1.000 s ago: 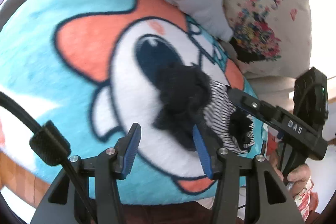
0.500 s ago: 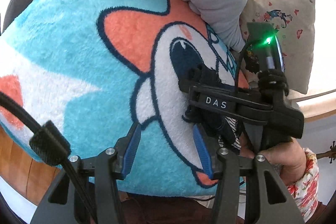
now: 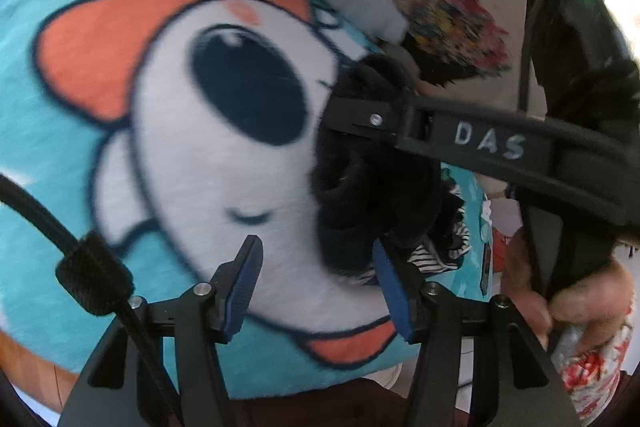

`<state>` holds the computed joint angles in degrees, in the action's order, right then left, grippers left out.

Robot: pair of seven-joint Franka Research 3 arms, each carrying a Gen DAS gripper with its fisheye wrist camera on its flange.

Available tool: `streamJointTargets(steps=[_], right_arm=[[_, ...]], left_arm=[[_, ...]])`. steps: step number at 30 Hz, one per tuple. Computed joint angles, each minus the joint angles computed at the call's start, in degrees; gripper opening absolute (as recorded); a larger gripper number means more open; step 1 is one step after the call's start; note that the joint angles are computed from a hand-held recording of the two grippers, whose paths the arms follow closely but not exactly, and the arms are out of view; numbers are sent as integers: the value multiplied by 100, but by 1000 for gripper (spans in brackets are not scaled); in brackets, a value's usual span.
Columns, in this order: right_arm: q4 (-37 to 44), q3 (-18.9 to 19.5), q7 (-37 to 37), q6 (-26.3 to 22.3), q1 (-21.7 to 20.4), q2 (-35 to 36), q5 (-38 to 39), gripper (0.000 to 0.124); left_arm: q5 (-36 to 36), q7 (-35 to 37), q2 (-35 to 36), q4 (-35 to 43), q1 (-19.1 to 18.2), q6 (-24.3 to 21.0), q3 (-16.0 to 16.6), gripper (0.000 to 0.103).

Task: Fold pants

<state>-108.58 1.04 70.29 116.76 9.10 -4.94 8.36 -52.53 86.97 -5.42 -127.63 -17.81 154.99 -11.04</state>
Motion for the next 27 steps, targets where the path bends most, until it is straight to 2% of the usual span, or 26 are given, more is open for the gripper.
streamJointTargets(steps=[2, 3, 4, 6, 13, 17, 22, 27], right_arm=[[31, -93, -98, -123, -59, -68, 248, 28], [56, -113, -120, -152, -75, -73, 381, 28], [93, -172, -195, -219, -124, -101, 513, 28], [213, -218, -247, -350, -182, -155, 697, 28], [445, -544, -778, -681, -511, -234, 1549, 28], [536, -766, -1036, -897, -807, -192, 2067, 28], [735, -1011, -1254, -1181, -1258, 85, 2531, 29], [700, -1126, -1359, -1118, -1672, 344, 2582, 31]], left_arm=[[-154, 103, 144, 178, -74, 81, -56, 55], [-147, 95, 203, 261, -77, 66, -85, 50], [-178, 161, 282, 380, -84, 30, -115, 35], [173, -54, 410, 615, -80, -10, -219, 21], [846, -870, 594, 1089, -164, 140, -460, 21], [1949, -1700, 859, 1548, -274, 83, -593, 21], [2900, -2446, 1389, 2174, -365, -112, -749, 21], [3475, -2936, 1840, 2699, -403, -529, -889, 22]])
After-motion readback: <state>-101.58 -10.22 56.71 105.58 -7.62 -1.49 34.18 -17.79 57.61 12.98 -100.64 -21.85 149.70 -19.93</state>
